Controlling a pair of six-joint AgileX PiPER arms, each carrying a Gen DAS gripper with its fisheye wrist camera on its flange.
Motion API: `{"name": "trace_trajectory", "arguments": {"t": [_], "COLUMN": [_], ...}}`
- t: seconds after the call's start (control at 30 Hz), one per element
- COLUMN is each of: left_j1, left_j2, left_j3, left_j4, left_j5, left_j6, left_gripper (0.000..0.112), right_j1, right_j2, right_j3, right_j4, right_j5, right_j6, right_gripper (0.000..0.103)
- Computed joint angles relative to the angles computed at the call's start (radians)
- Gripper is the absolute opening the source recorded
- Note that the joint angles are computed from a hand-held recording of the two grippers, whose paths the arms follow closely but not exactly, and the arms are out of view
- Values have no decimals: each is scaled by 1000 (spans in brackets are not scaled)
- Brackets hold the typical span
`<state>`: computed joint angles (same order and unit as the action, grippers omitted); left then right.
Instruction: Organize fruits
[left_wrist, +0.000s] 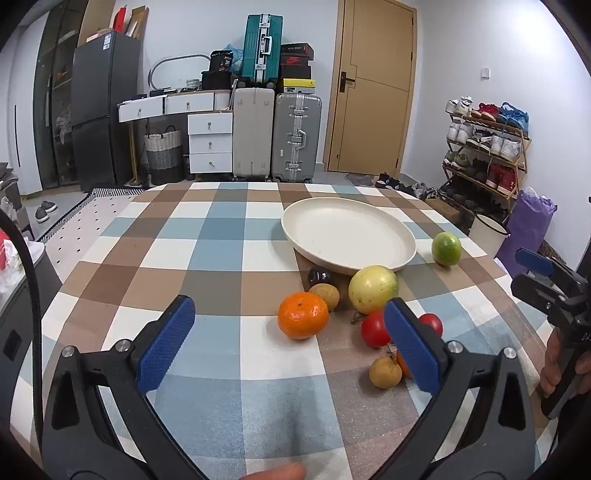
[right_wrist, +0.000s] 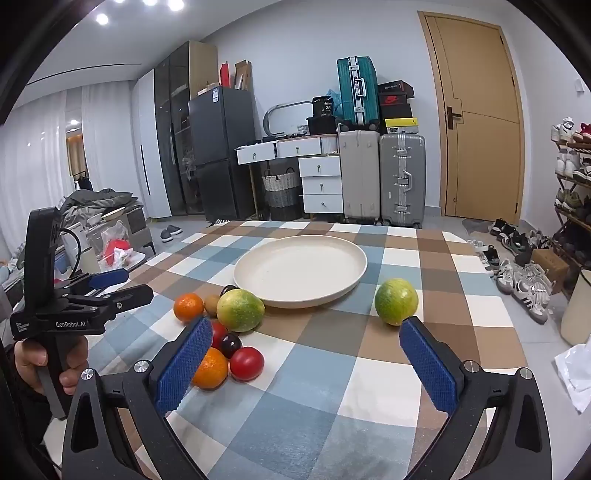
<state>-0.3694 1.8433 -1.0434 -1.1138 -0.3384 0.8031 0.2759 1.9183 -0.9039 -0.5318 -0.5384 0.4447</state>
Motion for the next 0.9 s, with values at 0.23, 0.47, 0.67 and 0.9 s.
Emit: {"name": "trace_trajectory", "arguments": {"t": [0.23,0.47,0.67,0.9], "left_j1": [2,-1,0,0], "left_j2": [-1,-6,-1,0], "left_j3": [-7,-1,-10,-10], "left_j4": [-48,-45,-73,-73], "left_j5": [17,11,14,15], "left_j6": [41,43,66,67], "left_gripper": [102,102,102,102], "right_j1": [1,5,5,5], "right_j2": [-3,-6,-3,-4], "right_j3": [-7,-10,-13,-10], "right_j4": [-33,-33,-36,-33], "right_j5": [26,39,36,33], "right_j6": [26,26,30,26], "right_gripper": [103,103,103,103]}}
